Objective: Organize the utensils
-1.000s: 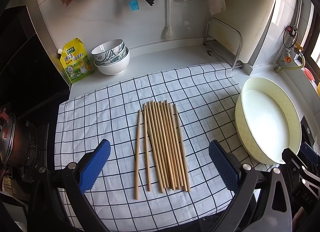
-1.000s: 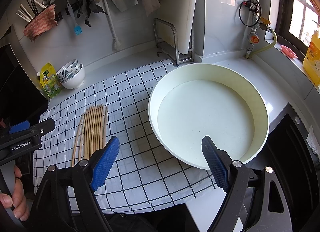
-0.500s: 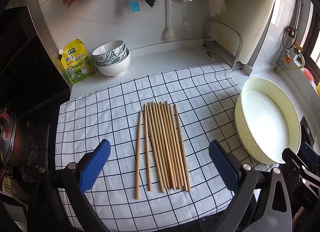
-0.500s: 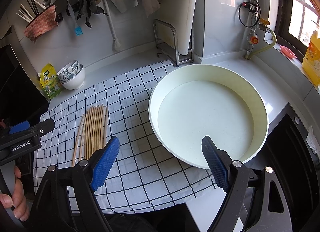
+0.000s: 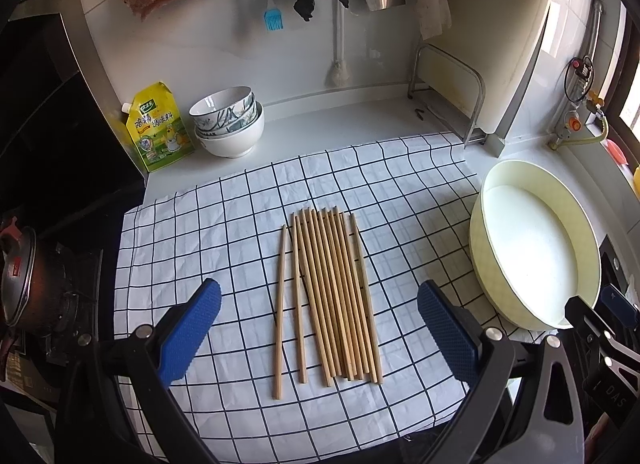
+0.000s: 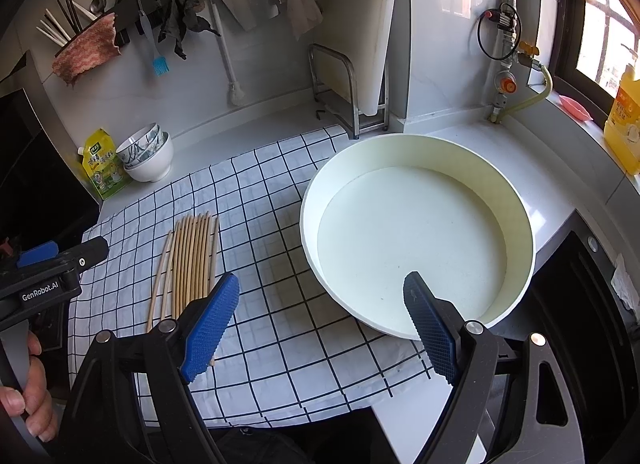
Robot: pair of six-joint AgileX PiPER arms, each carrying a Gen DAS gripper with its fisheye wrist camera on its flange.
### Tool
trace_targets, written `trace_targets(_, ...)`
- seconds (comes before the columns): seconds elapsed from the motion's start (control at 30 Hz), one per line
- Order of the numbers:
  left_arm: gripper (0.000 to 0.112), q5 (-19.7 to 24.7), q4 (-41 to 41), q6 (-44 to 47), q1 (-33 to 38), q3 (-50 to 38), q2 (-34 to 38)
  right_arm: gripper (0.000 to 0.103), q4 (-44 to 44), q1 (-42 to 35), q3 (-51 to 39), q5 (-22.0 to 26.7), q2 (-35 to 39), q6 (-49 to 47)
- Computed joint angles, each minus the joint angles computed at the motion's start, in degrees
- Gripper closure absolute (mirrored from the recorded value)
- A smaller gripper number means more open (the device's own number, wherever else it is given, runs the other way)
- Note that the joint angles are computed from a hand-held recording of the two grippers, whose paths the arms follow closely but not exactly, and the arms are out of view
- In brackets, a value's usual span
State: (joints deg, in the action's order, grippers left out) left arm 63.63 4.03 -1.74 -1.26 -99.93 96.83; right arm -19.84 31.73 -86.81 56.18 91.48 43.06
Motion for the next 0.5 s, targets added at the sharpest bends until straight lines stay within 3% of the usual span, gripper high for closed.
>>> trace_targets(0.5,0.015,-0.68,-0.19,0.02,0.56,1.21,-0.95,0.023,-0.32,0.51,-0.57,0.23,0.21,-0.18)
